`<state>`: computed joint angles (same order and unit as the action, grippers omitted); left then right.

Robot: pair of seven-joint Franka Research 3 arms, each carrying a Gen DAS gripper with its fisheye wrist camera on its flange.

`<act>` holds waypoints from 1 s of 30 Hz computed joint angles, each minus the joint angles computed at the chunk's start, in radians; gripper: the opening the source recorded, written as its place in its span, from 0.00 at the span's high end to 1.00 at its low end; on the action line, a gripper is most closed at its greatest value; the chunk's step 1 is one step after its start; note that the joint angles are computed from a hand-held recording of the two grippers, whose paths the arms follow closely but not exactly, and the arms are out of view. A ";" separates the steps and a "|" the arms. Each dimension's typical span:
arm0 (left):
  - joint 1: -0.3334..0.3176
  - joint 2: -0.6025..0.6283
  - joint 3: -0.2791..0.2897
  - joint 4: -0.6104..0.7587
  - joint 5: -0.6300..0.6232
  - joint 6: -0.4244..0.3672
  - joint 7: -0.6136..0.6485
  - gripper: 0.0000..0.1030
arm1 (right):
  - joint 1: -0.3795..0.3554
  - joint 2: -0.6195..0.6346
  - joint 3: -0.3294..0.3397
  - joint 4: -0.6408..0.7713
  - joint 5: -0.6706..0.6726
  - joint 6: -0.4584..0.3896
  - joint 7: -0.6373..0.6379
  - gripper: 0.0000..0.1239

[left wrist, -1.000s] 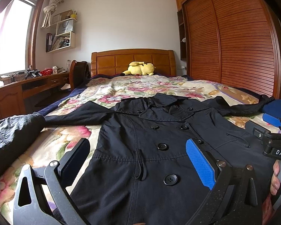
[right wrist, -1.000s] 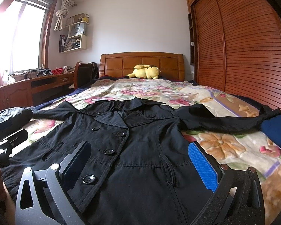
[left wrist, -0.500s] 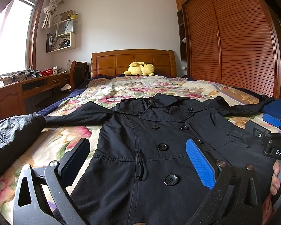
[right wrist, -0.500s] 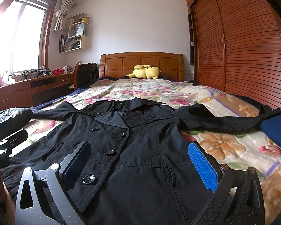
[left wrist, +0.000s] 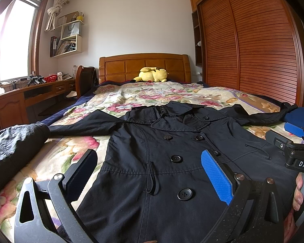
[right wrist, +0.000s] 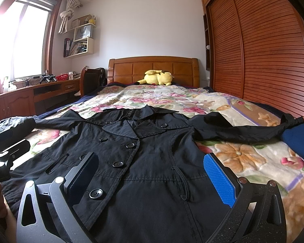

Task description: Fold large clothes

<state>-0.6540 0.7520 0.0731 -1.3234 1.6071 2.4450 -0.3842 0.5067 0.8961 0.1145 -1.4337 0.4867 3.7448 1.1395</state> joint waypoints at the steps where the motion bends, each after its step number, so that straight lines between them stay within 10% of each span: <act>1: 0.000 0.000 0.000 0.000 0.000 0.000 0.000 0.00 | 0.000 0.000 0.000 0.000 0.000 0.000 0.000 0.17; 30: 0.063 -0.103 -0.035 -0.093 -0.103 0.026 0.152 0.00 | -0.031 -0.035 0.025 -0.007 -0.069 -0.091 0.074 0.17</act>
<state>-0.5912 0.6493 0.0386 -1.4165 1.5044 2.4706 -0.2321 0.4756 0.8606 0.1396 -1.4404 0.4177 3.6534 1.2140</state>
